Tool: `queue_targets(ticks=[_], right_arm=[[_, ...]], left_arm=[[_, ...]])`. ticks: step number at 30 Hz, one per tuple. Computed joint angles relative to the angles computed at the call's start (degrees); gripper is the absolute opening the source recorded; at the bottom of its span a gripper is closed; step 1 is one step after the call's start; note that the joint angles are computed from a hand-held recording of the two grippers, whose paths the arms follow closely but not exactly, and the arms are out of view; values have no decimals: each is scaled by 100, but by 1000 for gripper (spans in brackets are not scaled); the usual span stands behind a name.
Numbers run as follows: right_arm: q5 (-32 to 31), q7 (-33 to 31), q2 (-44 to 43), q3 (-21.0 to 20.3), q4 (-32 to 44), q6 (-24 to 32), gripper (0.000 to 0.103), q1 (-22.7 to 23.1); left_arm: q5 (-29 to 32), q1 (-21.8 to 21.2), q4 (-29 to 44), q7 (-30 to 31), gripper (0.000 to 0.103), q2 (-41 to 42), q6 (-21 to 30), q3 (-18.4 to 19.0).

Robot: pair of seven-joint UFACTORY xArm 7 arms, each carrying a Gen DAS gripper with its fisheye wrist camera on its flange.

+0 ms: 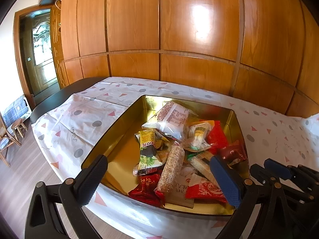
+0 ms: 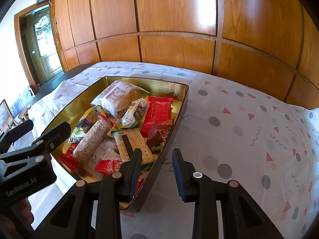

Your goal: Organize snacks

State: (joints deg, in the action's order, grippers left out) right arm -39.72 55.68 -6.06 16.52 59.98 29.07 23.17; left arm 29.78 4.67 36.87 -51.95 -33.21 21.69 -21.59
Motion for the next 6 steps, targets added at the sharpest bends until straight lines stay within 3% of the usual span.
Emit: queue_targets(ticks=[6], right_arm=[[79, 8, -117, -51, -131, -106, 32, -93]], left_arm=[[0, 3, 7, 15, 103, 23, -19, 65]])
